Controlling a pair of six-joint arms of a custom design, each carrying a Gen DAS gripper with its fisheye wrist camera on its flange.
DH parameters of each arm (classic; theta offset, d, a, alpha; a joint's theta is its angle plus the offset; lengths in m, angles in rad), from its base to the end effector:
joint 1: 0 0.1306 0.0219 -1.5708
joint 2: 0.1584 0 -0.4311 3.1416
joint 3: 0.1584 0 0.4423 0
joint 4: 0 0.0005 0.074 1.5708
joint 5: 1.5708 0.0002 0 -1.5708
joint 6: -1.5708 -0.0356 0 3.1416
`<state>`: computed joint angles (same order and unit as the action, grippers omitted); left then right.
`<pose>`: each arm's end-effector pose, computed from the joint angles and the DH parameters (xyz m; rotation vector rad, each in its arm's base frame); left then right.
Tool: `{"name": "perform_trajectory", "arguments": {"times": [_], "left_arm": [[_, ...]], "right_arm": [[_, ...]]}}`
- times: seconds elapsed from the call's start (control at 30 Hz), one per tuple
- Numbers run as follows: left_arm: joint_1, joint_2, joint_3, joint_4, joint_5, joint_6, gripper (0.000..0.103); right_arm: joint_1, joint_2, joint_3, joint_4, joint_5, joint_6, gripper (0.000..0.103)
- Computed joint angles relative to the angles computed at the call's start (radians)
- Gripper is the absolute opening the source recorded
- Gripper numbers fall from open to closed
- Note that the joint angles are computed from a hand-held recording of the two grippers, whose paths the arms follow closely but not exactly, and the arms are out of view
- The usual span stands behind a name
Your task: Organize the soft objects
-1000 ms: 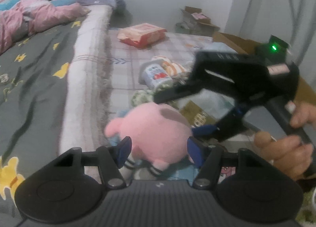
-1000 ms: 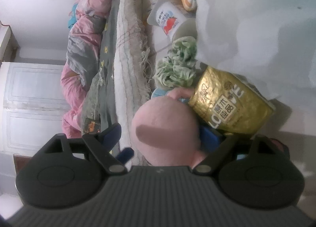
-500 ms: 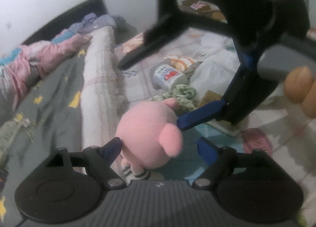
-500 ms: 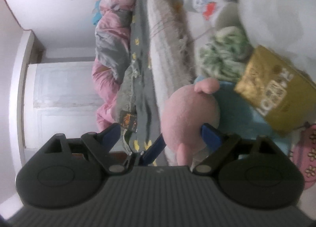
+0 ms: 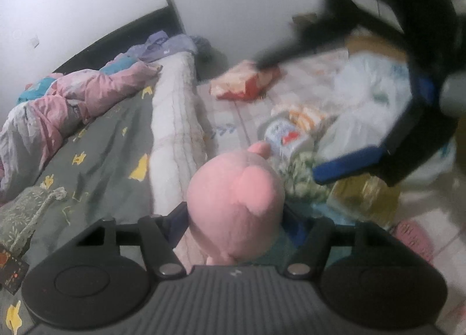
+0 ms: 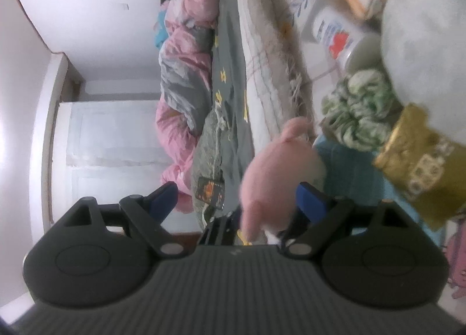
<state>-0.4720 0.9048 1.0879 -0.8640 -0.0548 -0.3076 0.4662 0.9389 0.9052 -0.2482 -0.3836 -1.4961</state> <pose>0.2966 -0.1498 0.5188 0.8280 2.0928 -0.0267 0.3248 0.1778 0.4694 0.8012 2.0655 1.6059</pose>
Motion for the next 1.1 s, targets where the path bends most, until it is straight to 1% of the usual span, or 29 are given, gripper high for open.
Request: {"name": "perform_trajectory", "arguments": {"times": [0.03,0.07,0.13,0.2,0.27,0.3,0.33,0.37,0.43,0.5,0.53,0.57,0.6,0.67,0.73,0.87,0.93,1.0,1.1], "left_arm": [[0.011,-0.003,0.016,-0.02,0.037,0.026,0.068],[0.026,-0.004,0.035,-0.047,0.09,0.057,0.068],[0.063,0.002,0.071,-0.109,0.239,0.13,0.068],[0.088,0.018,0.093,-0.163,0.375,0.199,0.069],[0.108,0.035,0.091,-0.2,0.52,0.265,0.07],[0.109,0.042,0.084,-0.214,0.572,0.294,0.07],[0.108,0.05,0.075,-0.222,0.607,0.318,0.07],[0.105,0.056,0.061,-0.222,0.626,0.335,0.071],[0.092,0.068,0.043,-0.222,0.597,0.362,0.072],[0.1,0.063,0.021,-0.191,0.589,0.378,0.077],[0.101,0.058,0.019,-0.183,0.563,0.381,0.08],[0.099,0.052,0.017,-0.178,0.534,0.382,0.085],[0.101,0.044,0.016,-0.175,0.503,0.378,0.087],[0.107,0.038,0.022,-0.184,0.458,0.36,0.087],[0.115,0.043,0.03,-0.204,0.434,0.35,0.088],[0.13,0.063,0.039,-0.23,0.431,0.342,0.088],[0.133,0.062,0.041,-0.242,0.413,0.33,0.088],[0.137,0.042,0.034,-0.235,0.396,0.31,0.088],[0.141,0.03,0.032,-0.245,0.401,0.262,0.09]], "right_arm": [[-0.003,-0.019,-0.006,-0.011,0.016,0.009,0.089],[-0.005,-0.039,-0.01,-0.024,0.031,0.017,0.089],[-0.006,-0.084,-0.022,-0.054,0.078,0.033,0.089],[0.003,-0.129,-0.029,-0.098,0.141,0.049,0.089],[0.025,-0.176,-0.034,-0.144,0.219,0.075,0.089],[0.034,-0.192,-0.036,-0.161,0.246,0.083,0.089],[0.044,-0.21,-0.038,-0.183,0.272,0.091,0.089],[0.054,-0.225,-0.04,-0.205,0.295,0.099,0.089],[0.068,-0.245,-0.045,-0.24,0.323,0.106,0.089],[0.076,-0.264,-0.057,-0.267,0.333,0.095,0.089],[0.082,-0.268,-0.062,-0.277,0.334,0.092,0.089],[0.088,-0.271,-0.067,-0.284,0.337,0.087,0.089],[0.093,-0.272,-0.073,-0.285,0.336,0.082,0.089],[0.096,-0.268,-0.085,-0.279,0.326,0.075,0.089],[0.1,-0.255,-0.092,-0.269,0.31,0.072,0.089],[0.113,-0.205,-0.086,-0.245,0.276,0.083,0.089],[0.121,-0.174,-0.074,-0.252,0.264,0.1,0.088],[0.123,-0.142,-0.052,-0.265,0.255,0.126,0.088],[0.119,-0.103,-0.021,-0.297,0.239,0.181,0.088]]}}
